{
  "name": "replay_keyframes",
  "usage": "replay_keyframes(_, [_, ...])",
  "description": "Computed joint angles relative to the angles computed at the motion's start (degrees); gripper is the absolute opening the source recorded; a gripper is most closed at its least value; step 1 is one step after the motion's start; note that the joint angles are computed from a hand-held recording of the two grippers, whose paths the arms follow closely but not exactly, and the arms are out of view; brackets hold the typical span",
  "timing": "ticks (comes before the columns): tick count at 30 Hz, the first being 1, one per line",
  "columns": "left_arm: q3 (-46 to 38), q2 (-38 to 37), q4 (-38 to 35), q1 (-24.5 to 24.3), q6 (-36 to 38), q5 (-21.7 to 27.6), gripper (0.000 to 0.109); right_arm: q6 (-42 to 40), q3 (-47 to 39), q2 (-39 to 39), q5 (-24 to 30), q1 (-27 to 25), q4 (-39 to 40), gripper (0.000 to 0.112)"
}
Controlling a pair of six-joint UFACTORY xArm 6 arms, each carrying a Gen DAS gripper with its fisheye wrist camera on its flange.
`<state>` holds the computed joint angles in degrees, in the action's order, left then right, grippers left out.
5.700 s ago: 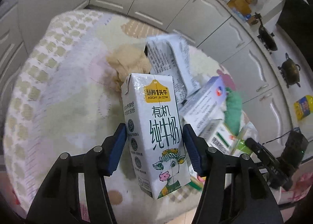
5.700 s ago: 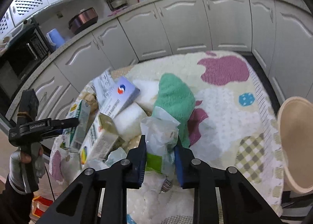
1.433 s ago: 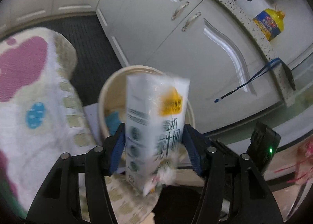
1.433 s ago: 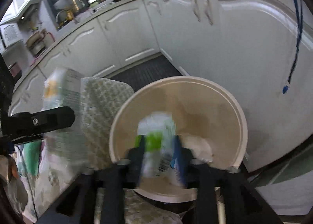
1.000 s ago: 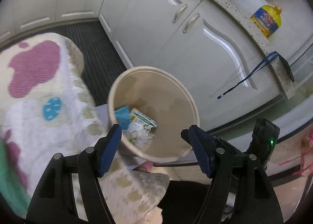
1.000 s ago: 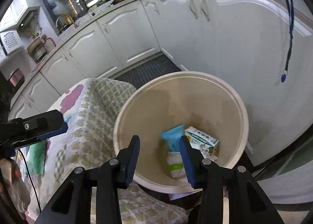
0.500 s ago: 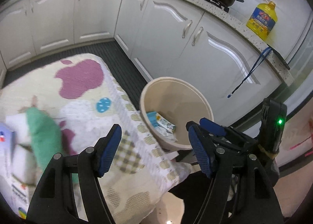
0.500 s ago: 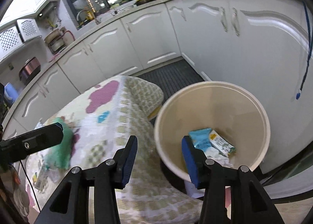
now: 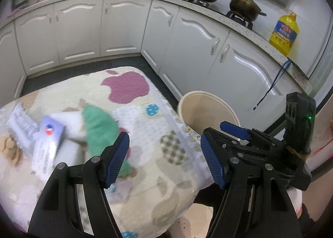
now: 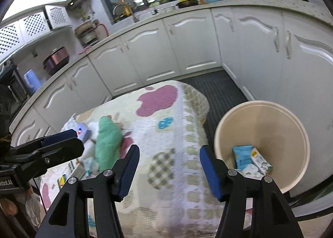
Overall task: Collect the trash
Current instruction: 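Move both open tools back toward the remaining trash, then grasp the white rainbow-circle medicine box with the left tool while the right grasps the green towel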
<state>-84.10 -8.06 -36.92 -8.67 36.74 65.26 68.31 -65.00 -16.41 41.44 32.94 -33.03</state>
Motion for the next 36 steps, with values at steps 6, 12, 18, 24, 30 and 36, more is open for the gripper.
replay_keyframes(6, [-1.9,1.2,-2.1,7.6,0.9,4.2,0.070,-2.4,-3.0,3.4,-0.3,1.3,1.6,0.063])
replay_keyframes(12, [-3.8,3.1,-2.8,15.3,1.7,7.5,0.070,-7.1,-6.6,8.0,-2.4,2.0,6.1,0.063])
replay_keyframes(18, [-3.8,4.3,-2.1,20.4,3.0,10.6,0.070,-12.9,-10.5,13.7,-5.6,2.4,13.4,0.064])
replay_keyframes(24, [-0.9,3.9,0.4,22.1,5.2,11.7,0.070,-18.5,-16.1,19.6,-5.6,3.3,18.4,0.064])
replay_keyframes(30, [3.1,2.4,2.3,20.4,8.1,9.7,0.070,-21.4,-21.9,24.7,-4.1,2.1,21.3,0.064])
replay_keyframes(36, [8.2,-0.2,6.7,16.3,10.9,2.3,0.070,-25.4,-28.4,30.3,-1.7,0.8,25.5,0.069])
